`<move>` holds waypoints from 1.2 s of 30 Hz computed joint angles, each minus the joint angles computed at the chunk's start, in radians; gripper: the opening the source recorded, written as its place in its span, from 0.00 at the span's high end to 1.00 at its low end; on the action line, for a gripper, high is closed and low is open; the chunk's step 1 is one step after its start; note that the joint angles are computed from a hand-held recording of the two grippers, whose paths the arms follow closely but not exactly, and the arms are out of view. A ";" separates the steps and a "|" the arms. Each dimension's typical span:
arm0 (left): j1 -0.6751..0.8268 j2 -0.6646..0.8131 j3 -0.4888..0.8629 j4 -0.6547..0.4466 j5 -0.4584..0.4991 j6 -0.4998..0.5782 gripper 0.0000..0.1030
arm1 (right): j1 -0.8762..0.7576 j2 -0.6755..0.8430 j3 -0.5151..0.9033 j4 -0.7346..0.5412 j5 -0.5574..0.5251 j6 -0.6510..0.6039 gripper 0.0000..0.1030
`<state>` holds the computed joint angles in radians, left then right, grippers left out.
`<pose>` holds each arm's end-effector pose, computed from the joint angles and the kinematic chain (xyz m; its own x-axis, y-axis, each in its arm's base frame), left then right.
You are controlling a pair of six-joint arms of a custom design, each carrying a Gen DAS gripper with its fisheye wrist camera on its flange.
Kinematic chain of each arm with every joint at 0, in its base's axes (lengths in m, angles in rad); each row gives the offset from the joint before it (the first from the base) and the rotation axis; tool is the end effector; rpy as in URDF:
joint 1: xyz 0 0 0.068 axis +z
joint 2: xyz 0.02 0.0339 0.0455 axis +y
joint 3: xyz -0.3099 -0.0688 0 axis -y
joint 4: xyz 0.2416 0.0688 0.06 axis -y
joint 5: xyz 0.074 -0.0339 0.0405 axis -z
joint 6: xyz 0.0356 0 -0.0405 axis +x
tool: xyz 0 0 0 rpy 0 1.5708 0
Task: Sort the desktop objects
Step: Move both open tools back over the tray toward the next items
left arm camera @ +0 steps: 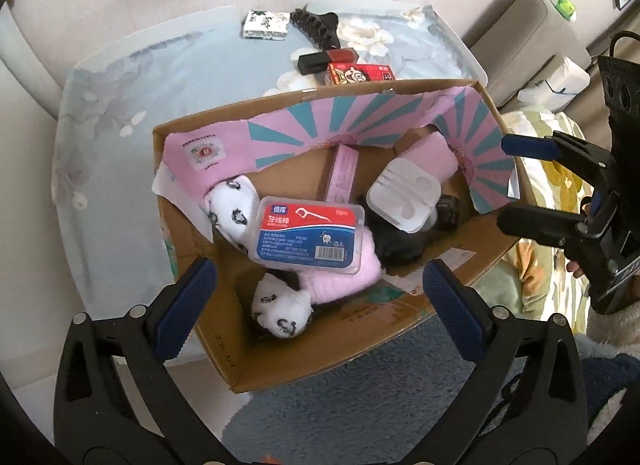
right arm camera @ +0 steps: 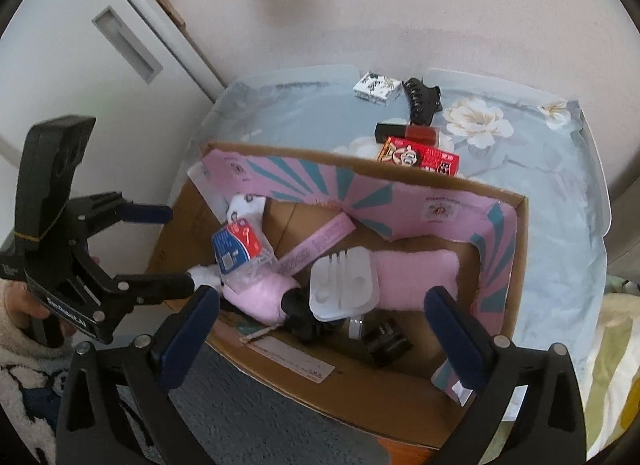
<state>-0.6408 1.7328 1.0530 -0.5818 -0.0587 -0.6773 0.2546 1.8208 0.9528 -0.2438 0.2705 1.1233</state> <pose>0.2649 -0.1950 0.2098 -0.9601 -0.0644 -0.2721 -0.0246 0.9888 -0.1471 0.3378 0.0781 0.1711 -0.4909 0.7699 -0.4077 0.7267 0.6200 0.2958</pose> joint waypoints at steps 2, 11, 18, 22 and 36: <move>0.001 -0.010 0.002 -0.007 -0.007 0.001 0.00 | -0.001 -0.001 0.011 -0.011 0.009 -0.003 0.01; 0.027 -0.042 0.099 -0.096 -0.085 0.095 0.00 | -0.018 -0.022 0.069 -0.097 0.032 -0.067 0.01; 0.139 0.060 0.331 -0.208 -0.154 0.256 0.00 | -0.105 -0.032 0.143 -0.162 0.031 -0.183 0.01; 0.242 0.175 0.476 -0.218 -0.065 0.327 0.00 | -0.209 0.012 0.215 -0.209 -0.016 -0.269 0.01; 0.406 0.859 1.249 -0.420 0.024 0.396 0.00 | -0.507 0.445 0.495 -0.426 -0.289 -0.345 0.01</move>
